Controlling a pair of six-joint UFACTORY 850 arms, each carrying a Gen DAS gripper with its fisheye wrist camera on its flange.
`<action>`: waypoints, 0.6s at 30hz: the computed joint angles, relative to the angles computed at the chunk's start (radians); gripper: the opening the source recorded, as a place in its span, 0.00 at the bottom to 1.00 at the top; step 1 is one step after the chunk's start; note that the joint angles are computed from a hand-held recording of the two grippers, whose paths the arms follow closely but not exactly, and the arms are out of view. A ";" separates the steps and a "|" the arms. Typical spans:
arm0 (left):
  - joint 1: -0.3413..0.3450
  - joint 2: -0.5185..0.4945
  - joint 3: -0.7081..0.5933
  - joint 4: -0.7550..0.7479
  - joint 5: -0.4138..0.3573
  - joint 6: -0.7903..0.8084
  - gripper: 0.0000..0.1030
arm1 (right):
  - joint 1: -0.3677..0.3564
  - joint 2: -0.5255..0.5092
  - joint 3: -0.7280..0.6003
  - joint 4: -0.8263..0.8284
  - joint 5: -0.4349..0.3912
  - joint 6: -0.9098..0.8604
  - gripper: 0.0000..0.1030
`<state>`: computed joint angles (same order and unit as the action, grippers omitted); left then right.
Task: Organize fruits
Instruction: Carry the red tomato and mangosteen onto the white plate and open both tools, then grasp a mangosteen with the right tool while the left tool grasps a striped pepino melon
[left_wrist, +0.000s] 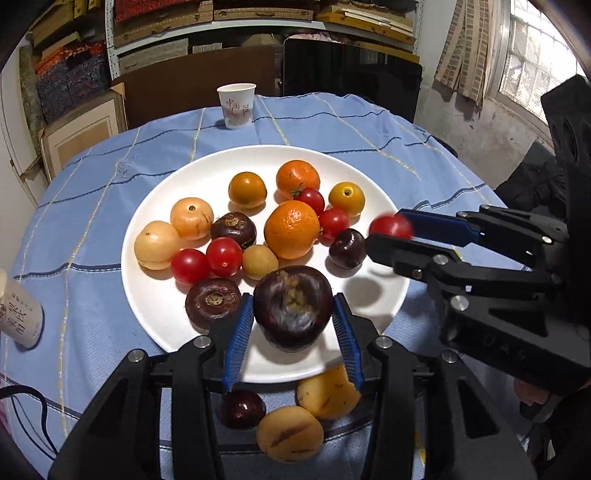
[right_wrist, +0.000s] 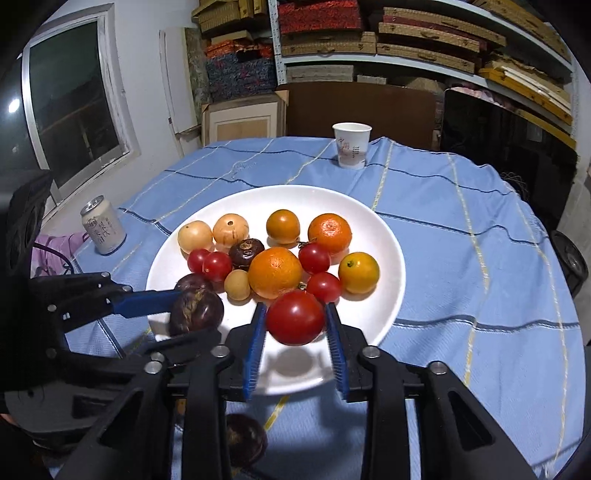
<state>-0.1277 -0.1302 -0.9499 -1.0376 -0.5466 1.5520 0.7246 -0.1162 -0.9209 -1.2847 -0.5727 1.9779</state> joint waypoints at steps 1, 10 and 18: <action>0.005 0.000 -0.001 -0.012 -0.006 0.010 0.50 | 0.000 0.000 0.000 -0.008 -0.003 0.008 0.38; 0.089 0.092 0.062 -0.127 -0.071 0.156 0.73 | 0.058 0.065 0.041 -0.018 -0.068 0.076 0.41; 0.248 0.136 0.148 -0.084 -0.147 0.213 0.77 | 0.193 0.043 0.065 0.063 -0.108 0.064 0.47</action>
